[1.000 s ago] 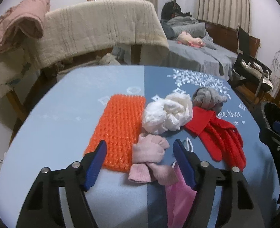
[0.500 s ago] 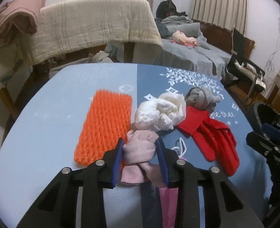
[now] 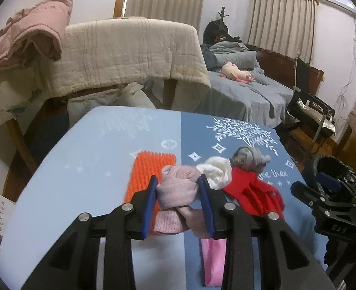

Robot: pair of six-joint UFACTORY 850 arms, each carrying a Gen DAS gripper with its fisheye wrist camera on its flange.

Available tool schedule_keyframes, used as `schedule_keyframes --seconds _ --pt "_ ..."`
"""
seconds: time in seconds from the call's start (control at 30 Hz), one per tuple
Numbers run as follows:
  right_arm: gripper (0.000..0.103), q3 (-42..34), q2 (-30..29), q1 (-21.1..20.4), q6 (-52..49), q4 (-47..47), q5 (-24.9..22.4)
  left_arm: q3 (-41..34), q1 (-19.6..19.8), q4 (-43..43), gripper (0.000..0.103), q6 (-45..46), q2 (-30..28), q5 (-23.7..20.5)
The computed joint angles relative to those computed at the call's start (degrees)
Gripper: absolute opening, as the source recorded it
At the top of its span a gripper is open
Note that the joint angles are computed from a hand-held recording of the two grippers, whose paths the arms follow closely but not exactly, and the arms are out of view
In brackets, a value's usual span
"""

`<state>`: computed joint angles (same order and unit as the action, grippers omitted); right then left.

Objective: Collect trash
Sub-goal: 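Grasp the pink cloth with the left tool, then grasp the grey sock with the right tool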

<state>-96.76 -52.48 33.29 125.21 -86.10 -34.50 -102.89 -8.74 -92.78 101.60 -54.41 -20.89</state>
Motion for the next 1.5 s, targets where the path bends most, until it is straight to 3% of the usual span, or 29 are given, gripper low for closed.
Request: schedule_keyframes --seconds 0.4,0.67,0.83,0.93,1.0,1.07,1.2,1.5 --pt "0.097 -13.5 -7.5 -3.54 -11.64 6.18 1.25 -15.13 -1.25 16.3 0.034 -18.04 -8.98 1.77" --pt "0.096 -26.25 -15.7 -5.71 -28.52 21.33 2.02 -27.09 -2.0 31.4 0.034 -34.4 -16.01 1.11" --pt "0.077 -31.18 -18.81 -6.68 -40.11 32.72 3.3 -31.61 -2.24 36.95 0.034 -40.12 -18.65 0.15" --pt "0.054 -30.58 -18.49 -7.29 -43.93 36.46 7.18 -32.19 -2.33 37.96 0.034 -41.25 -18.97 -0.15" --pt "0.045 -30.67 -18.38 -7.35 -46.18 38.16 8.4 -31.79 -2.37 37.2 0.034 -40.59 -18.67 0.04" --pt "0.042 -29.81 -17.64 -7.09 -44.3 35.68 8.56 -31.11 -2.39 35.01 0.034 -38.22 -18.26 0.31" --pt "0.042 -23.15 -13.05 -6.59 -30.36 23.13 10.01 -27.08 -2.62 27.72 0.034 -30.39 -15.4 1.45" --pt "0.042 -8.48 -1.45 -5.05 -6.35 1.56 6.93 -13.63 -3.55 3.88 0.034 -5.25 -5.57 2.11"
